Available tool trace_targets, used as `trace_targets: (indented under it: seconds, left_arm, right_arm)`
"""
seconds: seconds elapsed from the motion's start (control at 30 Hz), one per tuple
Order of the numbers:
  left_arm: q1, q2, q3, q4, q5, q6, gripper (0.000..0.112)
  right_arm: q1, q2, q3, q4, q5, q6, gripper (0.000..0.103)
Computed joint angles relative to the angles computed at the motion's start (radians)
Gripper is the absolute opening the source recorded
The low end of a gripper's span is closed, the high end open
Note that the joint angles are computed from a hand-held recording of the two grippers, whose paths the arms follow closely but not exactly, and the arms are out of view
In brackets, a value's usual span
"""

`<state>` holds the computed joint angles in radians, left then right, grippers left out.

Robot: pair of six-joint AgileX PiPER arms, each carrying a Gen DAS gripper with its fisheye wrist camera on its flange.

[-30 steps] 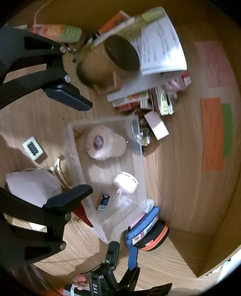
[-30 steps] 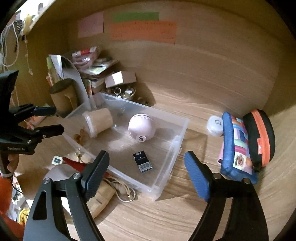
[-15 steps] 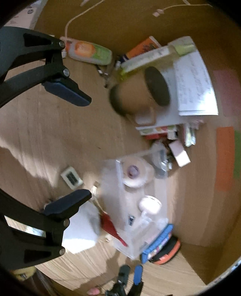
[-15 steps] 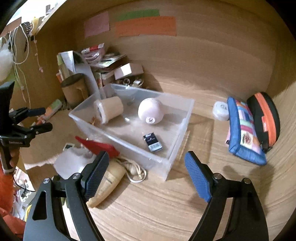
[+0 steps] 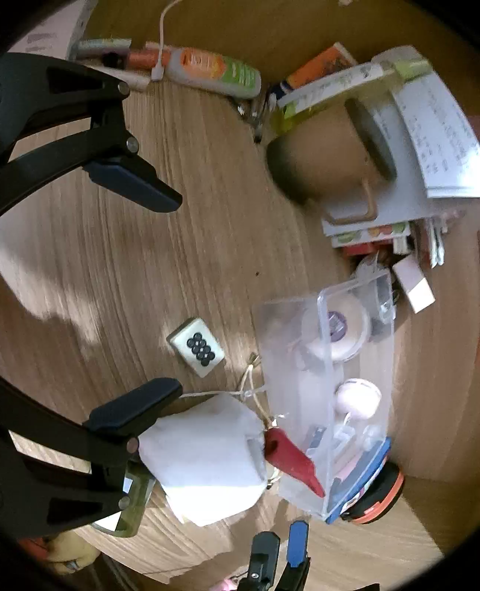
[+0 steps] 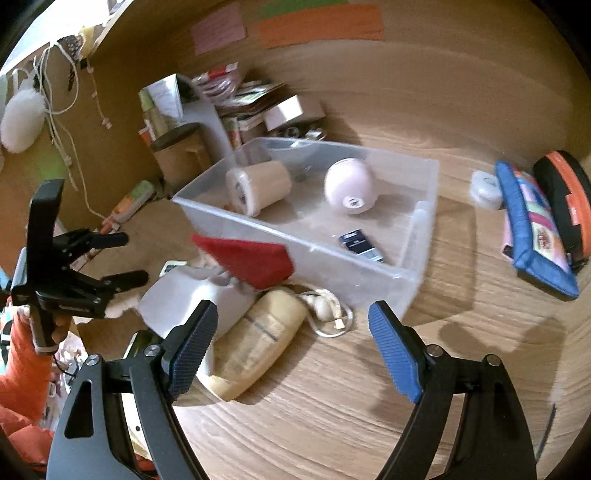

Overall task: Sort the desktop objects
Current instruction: 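Move both open grippers back toward the white tile and red-tagged keys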

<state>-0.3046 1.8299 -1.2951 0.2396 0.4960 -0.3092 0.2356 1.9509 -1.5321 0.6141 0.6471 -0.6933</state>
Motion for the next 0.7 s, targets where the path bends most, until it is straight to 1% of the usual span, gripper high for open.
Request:
trace_targets:
  seconds: [0.13,0.17,0.2,0.23,0.27,0.3,0.33,0.43,0.57,0.67,0.7]
  left_arm:
    - [0.001,0.029,-0.012,-0.036,-0.015,0.042,0.091]
    - [0.0,0.033,-0.015,-0.032,-0.021,0.042,0.089]
    - [-0.001,0.036,-0.016,-0.032,-0.026,0.045,0.084]
    - [-0.001,0.041,-0.023,-0.04,-0.023,0.055,0.082]
    - [0.0,0.047,-0.032,-0.043,-0.018,0.059,0.076]
    - [-0.001,0.051,-0.036,-0.028,-0.018,0.041,0.073]
    - [0.001,0.053,-0.039,-0.03,-0.02,0.044,0.073]
    - [0.01,0.059,-0.046,-0.072,-0.029,0.089,0.073]
    - [0.015,0.074,-0.059,-0.112,-0.034,0.144,0.073]
    - [0.003,0.087,-0.066,-0.041,-0.044,0.092,0.073]
    - [0.005,0.09,-0.069,-0.045,-0.046,0.099,0.073]
  right_arm:
    - [0.026,0.022,-0.012,0.001,-0.011,0.001,0.082]
    - [0.033,0.028,-0.017,-0.005,-0.016,0.006,0.082]
    - [0.04,0.039,-0.029,-0.012,-0.015,0.014,0.082]
    - [0.045,0.048,-0.041,-0.017,-0.012,0.022,0.082]
    - [0.049,0.059,-0.053,-0.017,-0.008,0.026,0.082]
    - [0.054,0.072,-0.068,-0.019,-0.007,0.032,0.082]
    - [0.057,0.082,-0.081,-0.021,-0.005,0.037,0.082]
    - [0.056,0.136,-0.158,-0.001,0.052,0.034,0.081]
    - [0.052,0.204,-0.252,0.0,0.105,0.091,0.081]
    - [0.051,0.239,-0.299,0.008,0.123,0.124,0.081]
    - [0.05,0.255,-0.321,0.015,0.14,0.133,0.081]
